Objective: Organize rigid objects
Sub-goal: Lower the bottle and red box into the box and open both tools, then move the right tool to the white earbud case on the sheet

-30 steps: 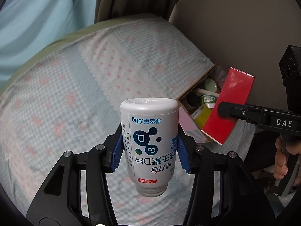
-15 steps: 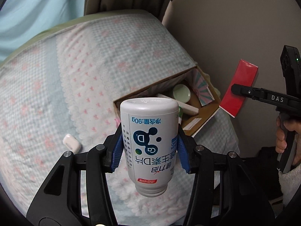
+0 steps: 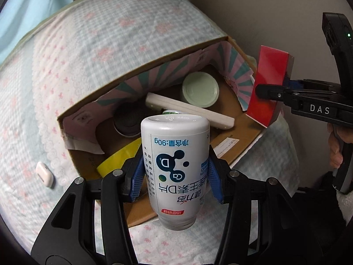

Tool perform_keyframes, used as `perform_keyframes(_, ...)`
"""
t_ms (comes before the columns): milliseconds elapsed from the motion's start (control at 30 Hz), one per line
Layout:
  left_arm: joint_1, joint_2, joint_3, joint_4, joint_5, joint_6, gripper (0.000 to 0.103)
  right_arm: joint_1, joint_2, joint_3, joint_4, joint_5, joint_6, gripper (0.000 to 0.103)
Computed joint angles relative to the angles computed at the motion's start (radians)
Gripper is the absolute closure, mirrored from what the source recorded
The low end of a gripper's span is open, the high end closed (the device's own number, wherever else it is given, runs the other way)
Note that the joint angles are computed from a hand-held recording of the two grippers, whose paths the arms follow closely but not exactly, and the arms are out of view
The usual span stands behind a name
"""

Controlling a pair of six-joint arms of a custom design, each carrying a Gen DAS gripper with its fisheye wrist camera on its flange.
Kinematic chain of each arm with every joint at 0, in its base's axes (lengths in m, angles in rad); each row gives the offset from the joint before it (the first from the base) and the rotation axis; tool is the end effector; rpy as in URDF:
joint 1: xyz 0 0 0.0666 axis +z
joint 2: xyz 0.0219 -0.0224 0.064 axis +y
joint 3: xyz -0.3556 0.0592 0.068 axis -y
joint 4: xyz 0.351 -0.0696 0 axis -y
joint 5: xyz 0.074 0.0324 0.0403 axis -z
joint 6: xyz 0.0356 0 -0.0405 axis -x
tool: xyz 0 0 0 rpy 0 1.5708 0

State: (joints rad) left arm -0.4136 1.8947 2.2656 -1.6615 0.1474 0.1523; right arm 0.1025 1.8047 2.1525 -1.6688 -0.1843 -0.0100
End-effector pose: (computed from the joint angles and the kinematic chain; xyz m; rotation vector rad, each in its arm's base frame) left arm 0.5075 -0.2289 0.4683 0.4073 2.8680 -0.3194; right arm 0.5238 0.0600 0.4747 -0.1671 2.8846 0.2870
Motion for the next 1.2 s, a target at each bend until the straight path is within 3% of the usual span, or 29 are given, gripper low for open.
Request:
perform_keyframes(233, -0.015, 0.000, -0.011, 0.007, -0.078, 0.004, 0.054, 0.008, -0.014, -0.074, 0.087, -0.020, 0.042, 0.063)
perform_keyframes(267, -0.012, -0.003, -0.012, 0.009, -0.079, 0.010, 0.035, 0.010, -0.010, -0.073, 0.089, -0.023, 0.035, 0.060)
perform_keyframes(300, -0.010, -0.009, -0.015, 0.011, -0.080, 0.015, 0.001, 0.012, -0.012, -0.073, 0.098, -0.023, 0.024, 0.044)
perform_keyframes(333, -0.007, -0.024, -0.034, 0.029, -0.085, 0.020, 0.001, 0.012, -0.012, -0.073, 0.106, -0.009, 0.016, 0.029)
perform_keyframes(367, -0.002, -0.038, -0.048, 0.040, -0.083, 0.021, 0.000, 0.013, -0.015, -0.075, 0.114, -0.001, 0.012, 0.000)
perform_keyframes(667, 0.034, -0.096, -0.083, -0.001, -0.107, 0.076, 0.000, -0.003, -0.018, -0.051, 0.096, -0.062, -0.010, 0.000)
perform_keyframes(867, 0.041, -0.178, -0.154, 0.012, -0.119, 0.114, 0.000, 0.008, -0.043, -0.043, 0.092, -0.019, -0.028, 0.000)
perform_keyframes(1200, 0.063, -0.313, -0.229, 0.017, -0.136, 0.136, 0.000, 0.049, -0.070, 0.031, 0.015, -0.033, -0.057, 0.000)
